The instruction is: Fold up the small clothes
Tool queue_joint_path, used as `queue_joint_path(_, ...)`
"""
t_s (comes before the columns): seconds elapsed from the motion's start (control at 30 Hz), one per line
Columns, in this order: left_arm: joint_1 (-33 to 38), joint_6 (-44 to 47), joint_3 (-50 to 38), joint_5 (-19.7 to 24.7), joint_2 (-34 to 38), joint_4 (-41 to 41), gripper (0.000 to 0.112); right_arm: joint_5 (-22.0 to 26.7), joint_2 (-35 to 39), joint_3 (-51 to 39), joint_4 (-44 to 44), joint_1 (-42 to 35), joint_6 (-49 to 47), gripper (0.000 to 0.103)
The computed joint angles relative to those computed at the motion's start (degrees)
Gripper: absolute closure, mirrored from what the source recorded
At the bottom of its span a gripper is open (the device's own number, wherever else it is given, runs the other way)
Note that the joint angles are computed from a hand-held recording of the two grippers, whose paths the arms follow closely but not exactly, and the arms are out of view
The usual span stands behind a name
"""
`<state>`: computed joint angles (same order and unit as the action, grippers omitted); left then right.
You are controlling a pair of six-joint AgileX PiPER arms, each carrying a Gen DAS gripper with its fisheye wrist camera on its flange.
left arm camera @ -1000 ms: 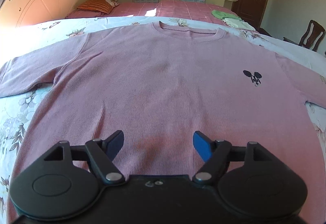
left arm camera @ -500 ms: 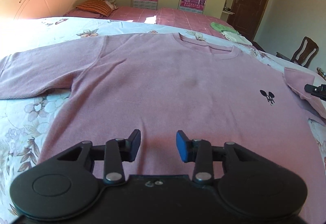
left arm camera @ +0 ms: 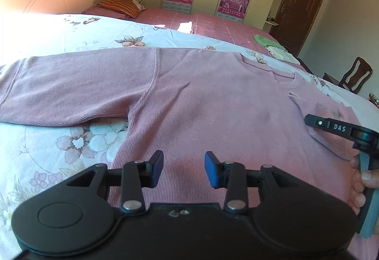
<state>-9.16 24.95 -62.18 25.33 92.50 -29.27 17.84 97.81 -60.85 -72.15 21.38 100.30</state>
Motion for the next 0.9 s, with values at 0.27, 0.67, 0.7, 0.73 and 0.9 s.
queue_joint_path(0.27,-2.9,13.8,-7.5,5.2,7.6,-17.3,0.055,3.0,-8.0,10.1,-8.4,0.2,13.2,0.095)
queue_joint_path(0.67,-14.5,1.1,-33.6,11.5,28.9,-15.8,0.071,11.2,-29.5,26.4,6.5,-6.7,6.9,0.078)
queue_joint_path(0.7,-14.7,-1.0,-36.4,12.7,30.7,-14.8,0.086,11.8,-31.1,27.6,6.3,-7.2,7.7,0.052)
queue_joint_path(0.73,-14.8,-1.8,-38.3,13.6,31.9,-14.6,0.106,12.9,-32.7,28.8,5.1,-7.1,9.6,0.040)
queue_joint_path(0.9,-15.8,6.6,-32.1,5.3,27.2,-20.4,0.106,9.4,-36.5,30.7,7.6,-11.4,8.4,0.040)
